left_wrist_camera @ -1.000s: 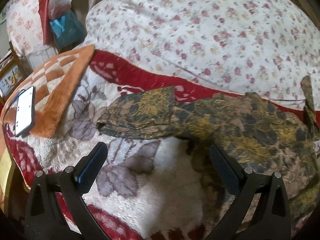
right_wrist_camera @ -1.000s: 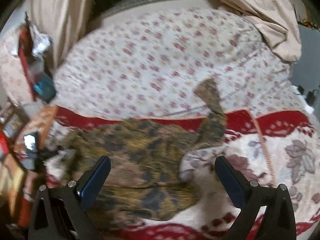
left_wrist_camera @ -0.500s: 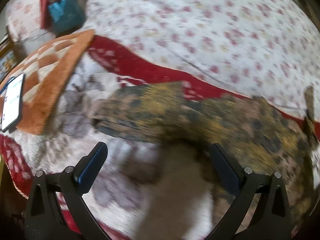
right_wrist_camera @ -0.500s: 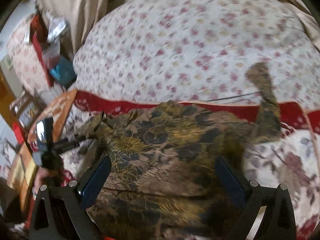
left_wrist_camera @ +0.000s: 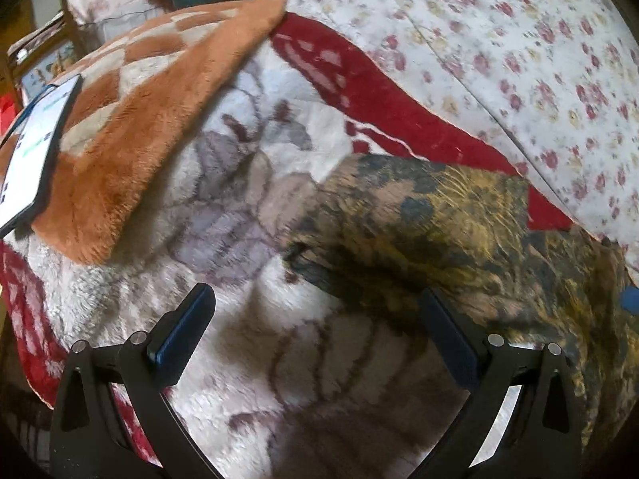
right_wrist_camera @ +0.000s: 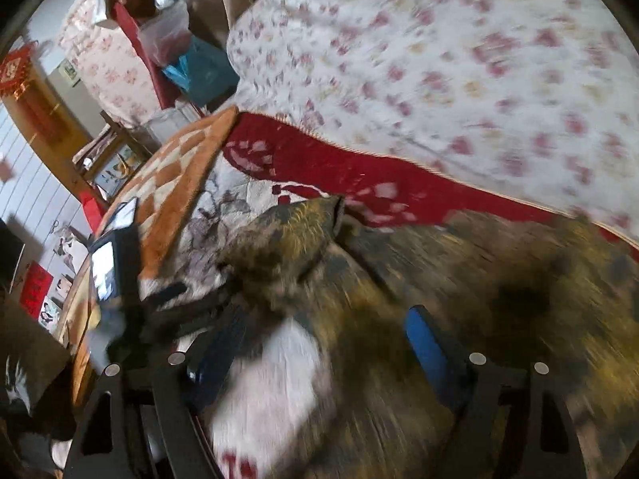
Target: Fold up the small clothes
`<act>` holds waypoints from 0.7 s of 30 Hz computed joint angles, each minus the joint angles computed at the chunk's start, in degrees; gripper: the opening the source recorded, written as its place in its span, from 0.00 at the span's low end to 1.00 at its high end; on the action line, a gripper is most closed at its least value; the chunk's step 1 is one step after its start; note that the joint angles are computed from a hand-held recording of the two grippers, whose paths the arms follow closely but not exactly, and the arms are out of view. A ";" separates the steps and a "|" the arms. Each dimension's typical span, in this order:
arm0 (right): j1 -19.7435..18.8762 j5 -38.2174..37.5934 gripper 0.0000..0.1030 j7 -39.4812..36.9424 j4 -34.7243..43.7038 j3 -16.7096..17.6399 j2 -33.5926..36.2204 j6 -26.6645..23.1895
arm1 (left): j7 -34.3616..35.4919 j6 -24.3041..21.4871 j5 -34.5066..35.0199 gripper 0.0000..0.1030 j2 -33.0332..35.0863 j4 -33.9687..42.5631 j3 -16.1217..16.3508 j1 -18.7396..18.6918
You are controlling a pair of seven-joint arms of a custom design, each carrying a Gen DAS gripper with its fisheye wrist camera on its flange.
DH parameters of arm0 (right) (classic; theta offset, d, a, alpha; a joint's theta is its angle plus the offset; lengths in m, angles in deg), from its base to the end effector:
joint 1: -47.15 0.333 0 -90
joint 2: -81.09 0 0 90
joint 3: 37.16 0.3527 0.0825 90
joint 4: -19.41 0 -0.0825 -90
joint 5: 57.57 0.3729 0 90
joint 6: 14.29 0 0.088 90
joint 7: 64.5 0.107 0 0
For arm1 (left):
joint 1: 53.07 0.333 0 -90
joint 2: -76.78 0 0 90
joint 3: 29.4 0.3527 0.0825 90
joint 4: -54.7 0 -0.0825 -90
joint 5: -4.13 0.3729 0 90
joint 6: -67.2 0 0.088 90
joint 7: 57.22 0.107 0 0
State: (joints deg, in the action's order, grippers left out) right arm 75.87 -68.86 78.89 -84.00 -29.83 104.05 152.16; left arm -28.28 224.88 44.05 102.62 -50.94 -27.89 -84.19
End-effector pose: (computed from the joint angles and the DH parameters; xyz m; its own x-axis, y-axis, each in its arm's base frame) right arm 0.5648 0.4101 0.4472 -0.0199 -0.8936 -0.4484 -0.8459 0.2542 -0.4689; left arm 0.5788 -0.3615 0.3648 -0.0475 -0.9989 0.0022 -0.8272 0.0381 -0.5607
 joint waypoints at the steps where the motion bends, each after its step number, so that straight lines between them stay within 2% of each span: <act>1: -1.33 1.39 0.79 -1.89 4.06 1.40 3.44 -1.35 | -0.07 0.32 -0.25 0.99 0.01 -0.07 0.01 0.25; 3: -2.09 2.70 0.79 -4.59 10.69 2.51 8.46 -4.29 | 0.19 0.66 -1.19 0.99 0.30 0.13 -0.10 0.74; 5: -1.51 2.90 0.79 -6.71 17.96 2.03 13.43 -8.23 | 1.71 0.24 -3.06 0.99 0.91 0.82 -0.79 1.49; 7: -1.52 4.12 0.71 -8.34 23.63 2.09 17.75 -10.47 | 3.10 -0.23 -4.70 0.99 1.59 1.78 -1.11 1.67; 9: -2.58 6.36 0.40 -10.87 27.78 3.36 20.87 -11.57 | 4.15 -0.24 -5.73 0.99 1.96 2.34 -1.11 1.51; 12: -2.13 7.34 0.17 -13.38 30.84 2.91 22.30 -12.57 | 4.71 -0.12 -5.91 0.99 2.35 3.09 -0.21 0.56; 15: -1.46 6.94 0.04 -13.64 26.75 1.16 18.20 -9.20 | 2.50 1.90 -5.29 0.99 1.83 2.27 1.26 -0.27; 17: -1.51 6.61 0.04 -13.31 20.81 0.18 13.10 -5.08 | 1.16 4.15 -5.30 0.99 1.23 1.18 1.87 -0.34; 19: -0.28 3.06 0.04 -10.81 12.74 -2.82 5.78 -1.84 | 0.38 6.34 -5.49 0.99 0.68 0.10 2.32 -0.49; 20: -0.32 -1.15 0.04 -7.39 8.56 -3.76 1.86 -0.75 | 0.39 7.09 -5.60 0.99 0.49 -0.25 2.47 -0.67; 21: 1.65 -1.49 0.04 -6.67 6.38 -6.51 -0.17 -0.13 | 0.52 7.39 -5.63 0.99 0.34 -0.46 2.69 -0.99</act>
